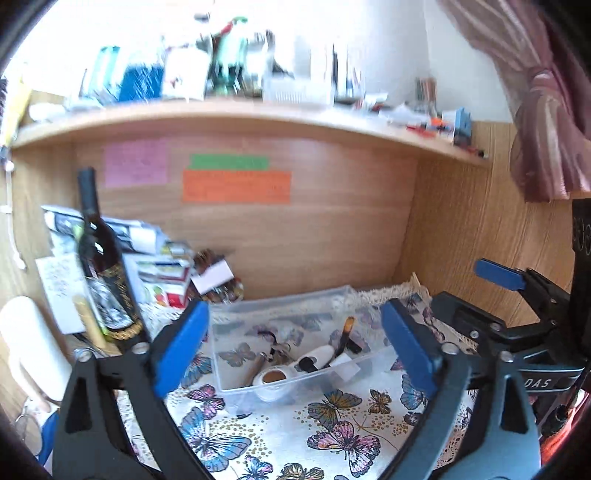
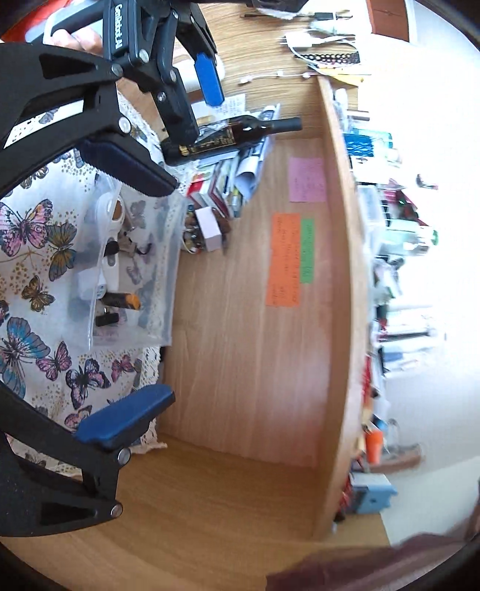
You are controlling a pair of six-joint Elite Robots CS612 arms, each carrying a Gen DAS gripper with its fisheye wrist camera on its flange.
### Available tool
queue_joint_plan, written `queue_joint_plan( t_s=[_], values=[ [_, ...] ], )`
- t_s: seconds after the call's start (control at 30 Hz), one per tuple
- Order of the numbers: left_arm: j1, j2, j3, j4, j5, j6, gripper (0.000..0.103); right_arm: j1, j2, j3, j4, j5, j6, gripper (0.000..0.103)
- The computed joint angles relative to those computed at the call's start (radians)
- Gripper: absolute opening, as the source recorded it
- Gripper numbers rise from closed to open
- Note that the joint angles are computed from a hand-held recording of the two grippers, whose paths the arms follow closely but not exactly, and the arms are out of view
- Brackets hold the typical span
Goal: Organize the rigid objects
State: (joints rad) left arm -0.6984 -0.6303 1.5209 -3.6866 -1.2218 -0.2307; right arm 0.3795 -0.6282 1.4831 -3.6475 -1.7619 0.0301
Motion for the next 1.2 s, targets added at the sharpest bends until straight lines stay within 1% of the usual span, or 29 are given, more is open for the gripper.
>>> queue_joint_plan(
  t_s=[0.1,0.2,0.37,0.47,0.57,0.93,1.2],
  values=[
    [-0.016,-0.010,0.028,-0.062,0.041,0.022,0.102,0.007,-0.009,0.025,-0.057,-0.021,-0.010,0.103],
    [-0.028,-0.015,0.047,-0.116,0.075,0.054,0.102,0.015,-0.016,0.043,-0.100,-0.034,-0.014,0.103],
    [-0.045,-0.028,0.081,-0.178,0.099,0.087,0.103,0.024,-0.022,0.058,-0.123,-0.043,-0.023,0.103],
    [-0.053,-0.032,0.091,-0.189,0.115,0.096,0.103,0.030,-0.025,0.067,-0.137,-0.056,-0.027,0.103],
    [-0.055,-0.037,0.098,-0.193,0.115,0.088,0.103,0.031,-0.028,0.078,-0.150,-0.055,-0.025,0.103],
    [-0.053,-0.042,0.103,-0.181,0.115,0.057,0.103,0.030,-0.030,0.089,-0.160,-0.066,-0.012,0.103],
    [-0.052,-0.042,0.102,-0.174,0.113,0.055,0.103,0.028,-0.031,0.092,-0.166,-0.061,-0.003,0.103]
  ],
)
